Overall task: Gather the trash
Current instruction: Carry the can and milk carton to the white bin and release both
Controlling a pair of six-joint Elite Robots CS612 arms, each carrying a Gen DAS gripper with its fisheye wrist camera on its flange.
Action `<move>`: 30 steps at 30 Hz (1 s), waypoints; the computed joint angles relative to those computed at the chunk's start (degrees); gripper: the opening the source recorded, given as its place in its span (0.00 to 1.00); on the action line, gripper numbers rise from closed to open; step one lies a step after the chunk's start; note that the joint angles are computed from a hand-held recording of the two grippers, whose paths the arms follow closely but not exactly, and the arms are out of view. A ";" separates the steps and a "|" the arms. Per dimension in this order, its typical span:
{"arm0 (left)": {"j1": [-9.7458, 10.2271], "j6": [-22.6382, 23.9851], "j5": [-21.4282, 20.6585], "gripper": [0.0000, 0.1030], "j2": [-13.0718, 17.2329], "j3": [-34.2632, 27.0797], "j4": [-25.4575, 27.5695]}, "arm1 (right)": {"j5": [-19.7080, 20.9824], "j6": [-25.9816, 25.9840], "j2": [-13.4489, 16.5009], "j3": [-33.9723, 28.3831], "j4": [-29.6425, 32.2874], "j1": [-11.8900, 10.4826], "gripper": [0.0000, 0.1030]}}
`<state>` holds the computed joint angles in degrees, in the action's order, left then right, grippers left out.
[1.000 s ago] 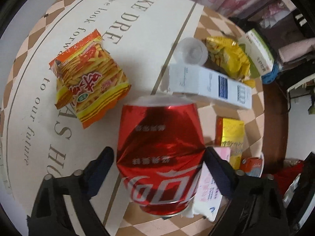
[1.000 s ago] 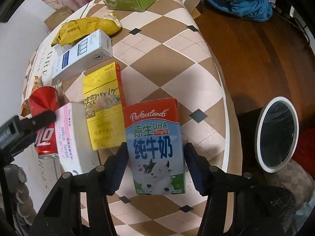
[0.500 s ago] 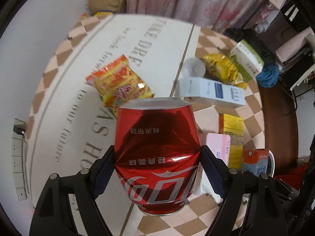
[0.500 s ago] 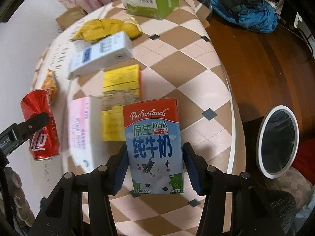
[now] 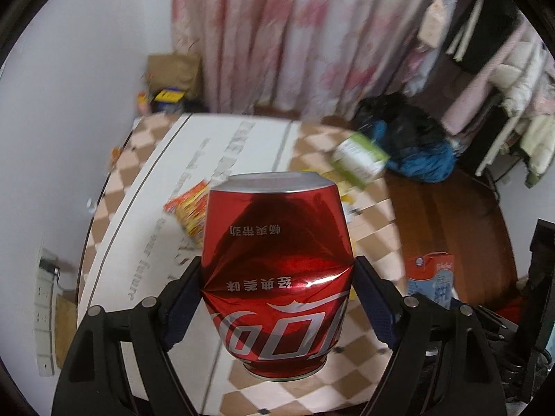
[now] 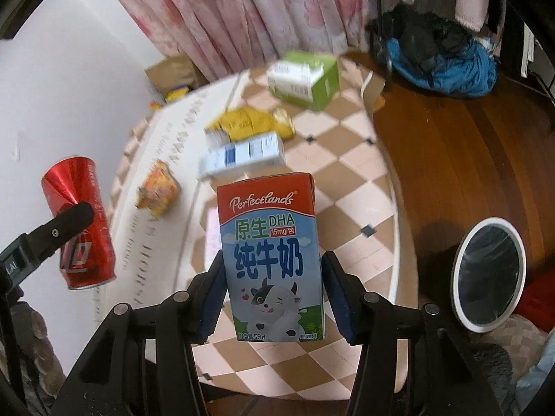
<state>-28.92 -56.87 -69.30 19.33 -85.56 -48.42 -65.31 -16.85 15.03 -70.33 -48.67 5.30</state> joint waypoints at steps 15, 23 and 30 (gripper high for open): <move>-3.89 14.40 -6.52 0.80 -7.37 18.58 -23.19 | 4.43 6.73 -1.95 -1.31 -5.43 -10.90 0.54; -4.71 17.17 -18.31 0.80 -12.89 38.94 -35.25 | -2.24 9.84 0.00 0.85 -5.87 -16.18 0.54; -4.65 17.42 -29.59 0.80 -20.11 62.22 -43.87 | -5.94 11.36 1.06 6.96 -4.62 -18.73 0.54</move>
<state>-33.57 -39.45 -98.89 -0.78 -23.34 -92.29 -71.25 -5.49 16.08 -63.36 -53.30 -13.42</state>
